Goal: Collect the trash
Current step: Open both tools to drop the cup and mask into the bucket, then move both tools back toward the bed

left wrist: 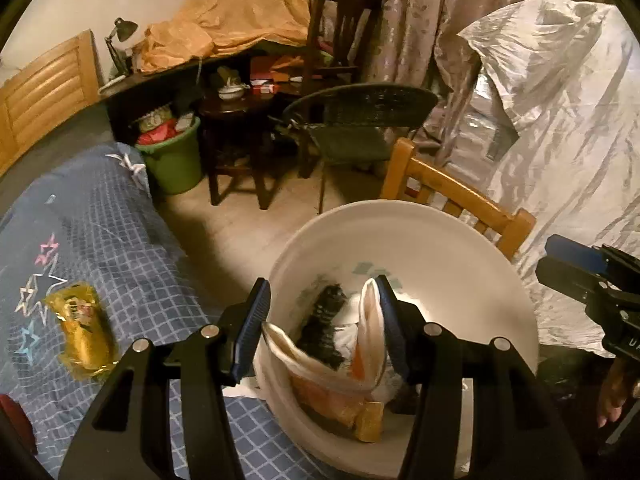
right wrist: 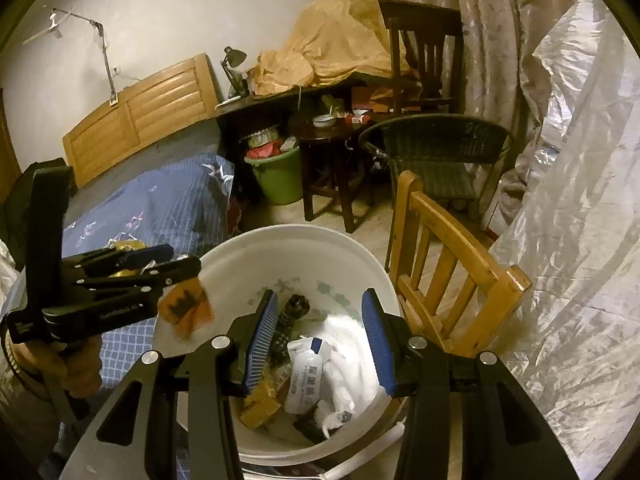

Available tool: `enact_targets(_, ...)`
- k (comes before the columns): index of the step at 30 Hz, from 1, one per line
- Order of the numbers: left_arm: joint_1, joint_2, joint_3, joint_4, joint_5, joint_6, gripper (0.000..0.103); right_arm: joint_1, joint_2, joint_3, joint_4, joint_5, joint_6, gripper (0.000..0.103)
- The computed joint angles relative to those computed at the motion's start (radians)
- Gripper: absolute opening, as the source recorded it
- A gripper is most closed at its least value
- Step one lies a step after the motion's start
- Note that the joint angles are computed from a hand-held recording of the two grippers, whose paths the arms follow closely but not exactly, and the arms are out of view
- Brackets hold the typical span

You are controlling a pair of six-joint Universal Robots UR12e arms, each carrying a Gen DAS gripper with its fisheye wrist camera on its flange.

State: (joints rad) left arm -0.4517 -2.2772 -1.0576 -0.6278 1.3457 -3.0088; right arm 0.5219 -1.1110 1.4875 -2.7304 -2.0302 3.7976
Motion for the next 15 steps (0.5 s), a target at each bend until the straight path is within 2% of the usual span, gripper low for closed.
enact_targets(5,0.002,0.004,-0.010,0.026,-0.001,-0.018,0.053,0.006,-0.003,0.005,-0.017,-0.017,-0.003,0.046)
enact_targets(8,0.007,0.001,-0.001,0.011,-0.024,-0.029,0.061,0.007,-0.004,0.011,-0.032,-0.018,0.010,0.048)
enact_targets(12,0.000,-0.005,0.009,0.017,-0.016,-0.011,0.075,0.009,-0.007,0.016,-0.036,-0.019,0.016,0.049)
enact_targets(15,0.002,-0.002,0.005,0.024,-0.027,-0.017,0.080,0.009,-0.007,0.016,-0.036,-0.022,0.019,0.049)
